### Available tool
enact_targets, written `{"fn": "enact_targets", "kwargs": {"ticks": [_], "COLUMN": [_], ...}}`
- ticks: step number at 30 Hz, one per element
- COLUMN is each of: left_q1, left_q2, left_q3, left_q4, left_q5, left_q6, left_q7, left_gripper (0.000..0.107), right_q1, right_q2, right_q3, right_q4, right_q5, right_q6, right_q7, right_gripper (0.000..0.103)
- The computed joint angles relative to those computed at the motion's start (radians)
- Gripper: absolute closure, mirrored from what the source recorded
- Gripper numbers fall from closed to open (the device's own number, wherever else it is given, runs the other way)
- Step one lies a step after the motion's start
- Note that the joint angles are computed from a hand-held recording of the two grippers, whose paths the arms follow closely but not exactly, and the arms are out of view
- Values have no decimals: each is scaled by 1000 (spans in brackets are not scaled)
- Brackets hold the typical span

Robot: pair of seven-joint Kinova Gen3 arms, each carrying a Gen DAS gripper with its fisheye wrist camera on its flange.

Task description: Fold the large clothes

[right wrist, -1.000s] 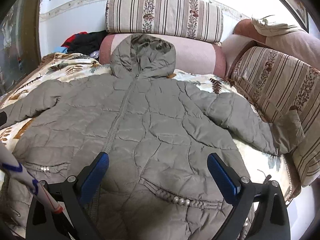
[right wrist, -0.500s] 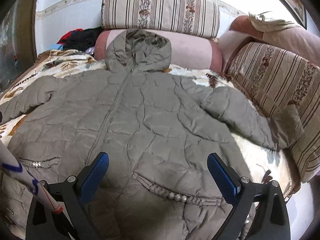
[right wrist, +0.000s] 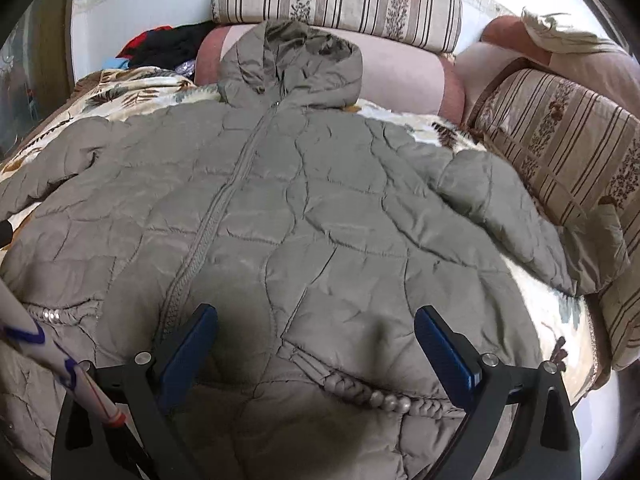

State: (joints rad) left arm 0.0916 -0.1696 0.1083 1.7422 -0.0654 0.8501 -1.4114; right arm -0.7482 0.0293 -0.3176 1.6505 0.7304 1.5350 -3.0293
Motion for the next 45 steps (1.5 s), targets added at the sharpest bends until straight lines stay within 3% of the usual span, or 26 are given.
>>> {"fn": "enact_targets", "kwargs": {"ticks": [10,28,32,37,41,45], "left_q1": [-14,-159,-226,-342,-417,-452], "left_q2": [33,183,257,359,429,464], "left_q3": [-31,-130,-156,-185,-185,-173], "left_q4": [-19,-128,-207,-328,-407,-445], "left_q5": [24,143,247,344,374,383], "left_q6": [-4,51,137,228,265,246], "left_q7": [-45,-75,-129,-106,-89,-88], "left_gripper": [4,4,4,4,4,4], "right_q1": [12,9,1,-5,-3,-2], "right_q2": [0,70,82,81,77,73], "right_q3": [3,48,60,68,69,67], "right_q4": [6,-88,-99,-96,-88,-82], "right_q5": [1,-5,-11,-11,-12,-10], "right_q6": [-9,-15,-19,-27,-35,-39], "right_q7": [11,132,153,162,156,156], "right_gripper": [2,4,4,4,4,4]}}
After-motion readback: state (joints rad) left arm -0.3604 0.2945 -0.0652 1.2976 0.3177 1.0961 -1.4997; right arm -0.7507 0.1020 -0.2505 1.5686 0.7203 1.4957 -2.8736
